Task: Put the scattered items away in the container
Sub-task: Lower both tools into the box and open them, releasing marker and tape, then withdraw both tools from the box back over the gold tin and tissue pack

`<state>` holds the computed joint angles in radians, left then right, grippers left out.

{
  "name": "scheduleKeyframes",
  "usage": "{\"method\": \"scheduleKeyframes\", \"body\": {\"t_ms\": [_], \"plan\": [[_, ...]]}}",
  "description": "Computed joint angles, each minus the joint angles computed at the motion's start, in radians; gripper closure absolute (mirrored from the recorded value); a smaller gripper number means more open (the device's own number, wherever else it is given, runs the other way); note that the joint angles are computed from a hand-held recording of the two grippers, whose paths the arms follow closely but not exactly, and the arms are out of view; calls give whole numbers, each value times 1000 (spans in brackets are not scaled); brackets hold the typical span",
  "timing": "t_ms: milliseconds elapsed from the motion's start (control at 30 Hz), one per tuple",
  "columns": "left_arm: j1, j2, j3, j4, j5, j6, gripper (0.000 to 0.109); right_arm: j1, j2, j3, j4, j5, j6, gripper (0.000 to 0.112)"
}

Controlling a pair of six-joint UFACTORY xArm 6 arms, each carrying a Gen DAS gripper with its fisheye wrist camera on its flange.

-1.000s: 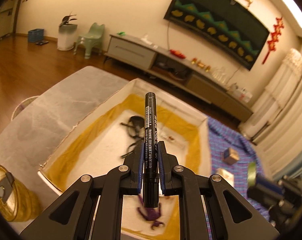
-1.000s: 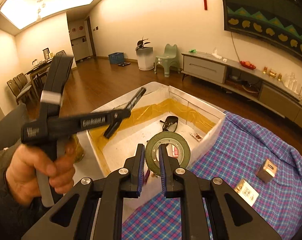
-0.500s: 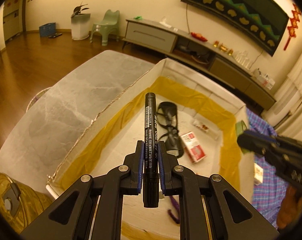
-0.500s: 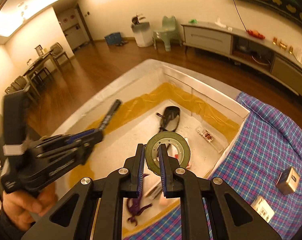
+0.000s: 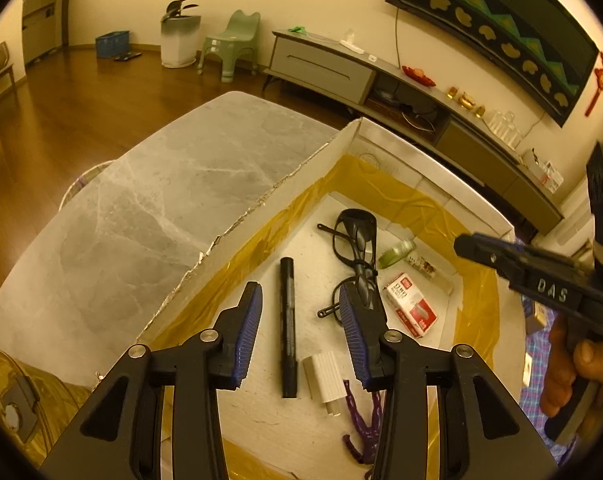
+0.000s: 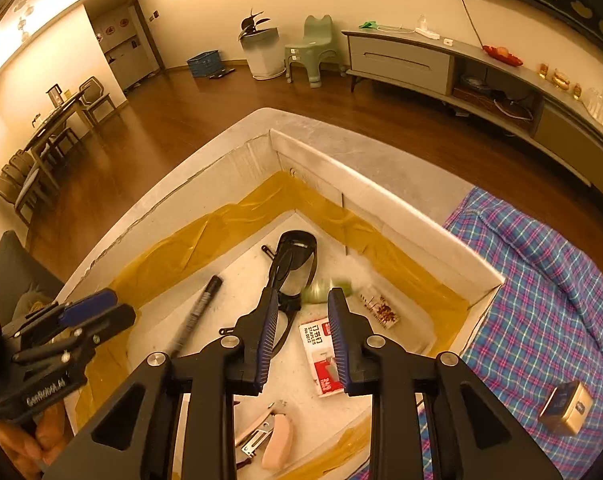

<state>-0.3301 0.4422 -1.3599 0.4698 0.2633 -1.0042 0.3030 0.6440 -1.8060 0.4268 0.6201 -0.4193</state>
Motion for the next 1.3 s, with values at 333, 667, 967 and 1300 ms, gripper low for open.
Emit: {"method": "scheduleKeyframes", "body": {"t_ms": [333, 667, 967, 1300], "plan": [[-23, -9, -21, 34, 14, -33, 66, -17, -89, 140, 120, -19, -106, 82], [-41, -37, -28, 138, 15, -141, 66, -39, -185, 236, 267, 29, -208, 81], [-53, -94, 26, 232, -24, -207, 66, -13, -356, 388, 335, 32, -221, 81], [-73, -178, 112, 418, -94, -379, 64, 41, -591, 595, 328, -51, -185, 78]]}}
